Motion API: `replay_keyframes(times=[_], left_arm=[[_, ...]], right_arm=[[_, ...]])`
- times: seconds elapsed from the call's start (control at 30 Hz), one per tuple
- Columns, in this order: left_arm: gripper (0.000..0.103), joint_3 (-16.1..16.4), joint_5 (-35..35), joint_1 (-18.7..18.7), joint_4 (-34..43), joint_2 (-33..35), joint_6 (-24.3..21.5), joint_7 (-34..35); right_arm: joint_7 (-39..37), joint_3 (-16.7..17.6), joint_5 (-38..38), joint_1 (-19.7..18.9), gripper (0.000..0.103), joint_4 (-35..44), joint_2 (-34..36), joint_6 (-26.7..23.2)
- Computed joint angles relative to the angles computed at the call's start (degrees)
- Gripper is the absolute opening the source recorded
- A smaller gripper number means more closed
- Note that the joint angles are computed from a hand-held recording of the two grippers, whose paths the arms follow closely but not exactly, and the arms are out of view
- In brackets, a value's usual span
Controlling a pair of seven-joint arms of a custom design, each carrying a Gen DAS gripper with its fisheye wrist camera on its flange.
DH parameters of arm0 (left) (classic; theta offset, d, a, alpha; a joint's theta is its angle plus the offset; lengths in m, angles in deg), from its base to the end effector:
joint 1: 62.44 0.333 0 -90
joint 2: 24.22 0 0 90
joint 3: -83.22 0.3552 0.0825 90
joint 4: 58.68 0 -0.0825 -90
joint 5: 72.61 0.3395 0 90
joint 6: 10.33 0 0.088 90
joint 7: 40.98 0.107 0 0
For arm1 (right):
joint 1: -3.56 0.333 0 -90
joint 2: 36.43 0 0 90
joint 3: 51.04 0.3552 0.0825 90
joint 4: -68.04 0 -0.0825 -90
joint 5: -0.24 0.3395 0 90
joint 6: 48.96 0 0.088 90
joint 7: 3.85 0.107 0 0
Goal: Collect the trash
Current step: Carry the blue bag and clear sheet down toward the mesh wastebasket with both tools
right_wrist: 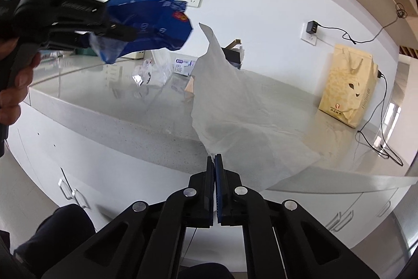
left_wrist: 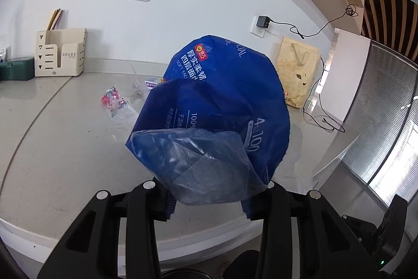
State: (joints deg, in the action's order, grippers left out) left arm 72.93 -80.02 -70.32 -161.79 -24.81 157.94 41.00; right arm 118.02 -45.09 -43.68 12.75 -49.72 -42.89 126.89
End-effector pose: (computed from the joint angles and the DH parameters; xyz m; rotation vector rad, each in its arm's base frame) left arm 0.5361 -0.1680 0.7317 -1.5610 1.6720 -1.3172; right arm 0.4816 0.1914 0.6604 -1.8189 1.1443 -1.0020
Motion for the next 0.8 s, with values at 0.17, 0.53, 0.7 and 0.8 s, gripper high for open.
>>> replay_keyframes(times=[0.17,0.53,0.7,0.8], left_arm=[[0.039,-0.26,-0.88,0.34,-4.64,-4.44,0.86,0.64],[0.039,1.60,-11.34,-3.88,-16.78,-14.66,0.81,7.04],[0.039,-0.41,-12.73,-3.31,-23.99,-20.28,1.98,6.26],[0.039,-0.73,-13.50,-3.81,-27.65,-23.32,1.80,6.03]], right_arm=[[-2.84,-0.74,5.08,1.35,0.006,-3.05,-3.80,-0.28],[-9.41,-0.46,14.26,4.39,0.006,-13.15,-15.15,-2.15],[-13.32,-0.85,18.69,7.89,0.006,-18.18,-21.17,-5.20],[-13.55,0.45,19.92,7.73,0.006,-20.55,-24.07,-6.20]])
